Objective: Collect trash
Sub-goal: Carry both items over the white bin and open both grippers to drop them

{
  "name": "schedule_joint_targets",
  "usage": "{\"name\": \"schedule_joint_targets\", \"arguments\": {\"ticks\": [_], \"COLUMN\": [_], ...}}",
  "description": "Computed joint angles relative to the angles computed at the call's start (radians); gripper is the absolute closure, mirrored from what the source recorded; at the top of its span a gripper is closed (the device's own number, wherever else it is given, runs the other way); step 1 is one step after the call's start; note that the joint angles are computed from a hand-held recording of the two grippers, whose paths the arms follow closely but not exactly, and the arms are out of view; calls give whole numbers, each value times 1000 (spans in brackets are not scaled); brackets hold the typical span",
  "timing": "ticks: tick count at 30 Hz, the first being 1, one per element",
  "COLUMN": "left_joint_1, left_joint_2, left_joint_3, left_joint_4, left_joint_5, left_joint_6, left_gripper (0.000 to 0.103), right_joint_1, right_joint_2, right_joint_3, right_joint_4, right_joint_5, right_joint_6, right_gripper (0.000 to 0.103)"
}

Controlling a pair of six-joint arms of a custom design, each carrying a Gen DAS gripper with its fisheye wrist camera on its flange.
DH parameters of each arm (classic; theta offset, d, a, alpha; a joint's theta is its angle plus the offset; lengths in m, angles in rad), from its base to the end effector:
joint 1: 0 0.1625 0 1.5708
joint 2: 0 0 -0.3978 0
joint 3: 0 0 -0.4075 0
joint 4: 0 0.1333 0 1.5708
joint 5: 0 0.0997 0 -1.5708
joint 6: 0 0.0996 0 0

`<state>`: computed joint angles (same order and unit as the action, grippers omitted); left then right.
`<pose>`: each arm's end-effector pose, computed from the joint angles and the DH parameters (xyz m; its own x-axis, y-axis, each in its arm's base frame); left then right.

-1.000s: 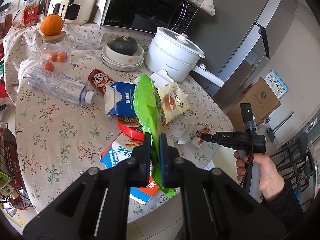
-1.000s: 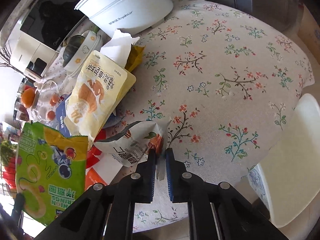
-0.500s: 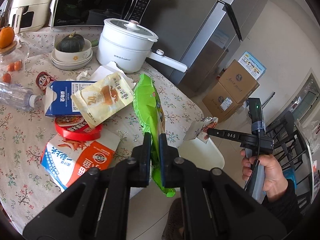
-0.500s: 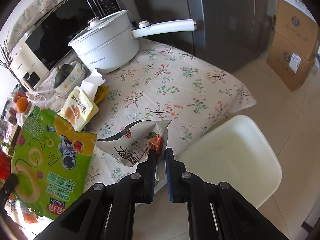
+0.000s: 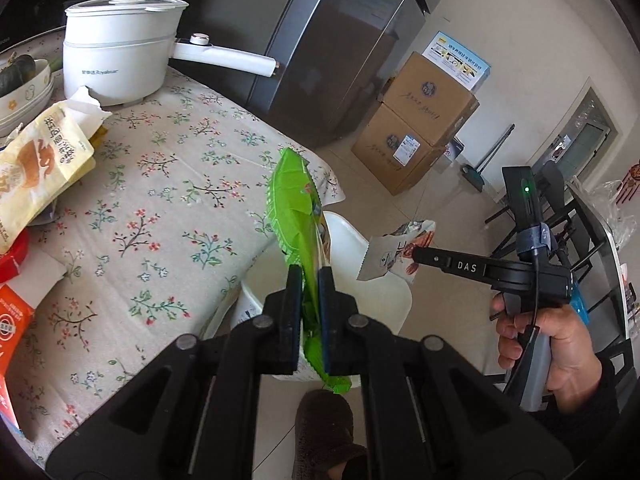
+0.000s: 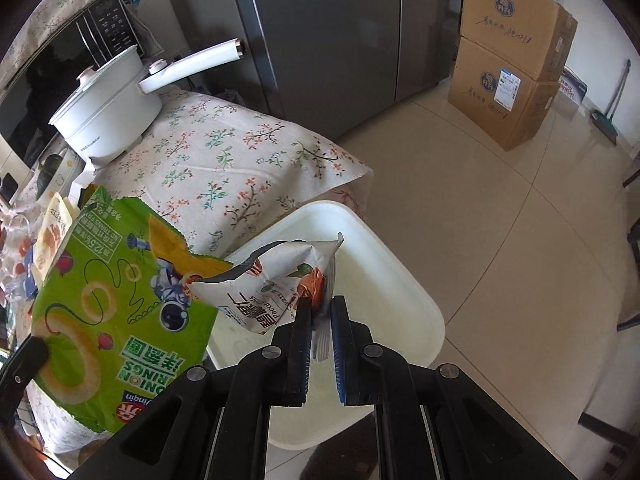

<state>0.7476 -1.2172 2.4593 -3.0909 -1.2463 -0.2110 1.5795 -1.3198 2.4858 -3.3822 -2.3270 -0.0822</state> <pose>-0.1746 -0.3869 0.0866 -0.8405 0.4845 -0.2423 0.5411 0.7724 -0.3326 0.0683 -0.3819 0.1754 -0.7280 0.3394 0.5957 -0.0669 0.8295 -0.5545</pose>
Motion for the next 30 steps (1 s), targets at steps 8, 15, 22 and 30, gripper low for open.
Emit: {"name": "schedule_joint_targets", "arguments": {"ticks": [8,15,22,30], "left_joint_1": [20,29,2,-35], "left_joint_2": [235,334,344,284], "left_joint_3": [-73,-100,-95,-49], "left_joint_4": [-122,-187,-170,-115], "left_joint_5": [0,17,109,243], "left_joint_6": [24,73,83,28], "left_gripper": [94,92,41,18], "right_joint_1": [-62,-89,-87,-91], "right_joint_2": [-27,-1,10,19], "right_joint_3": [20,4,1,-6], "right_joint_4": [-28,-13,-10,7], "right_joint_5": [-32,-42,-51,-57], "right_joint_6": [-36,-48,-51,-43], "right_gripper": [92,92,92,92]}}
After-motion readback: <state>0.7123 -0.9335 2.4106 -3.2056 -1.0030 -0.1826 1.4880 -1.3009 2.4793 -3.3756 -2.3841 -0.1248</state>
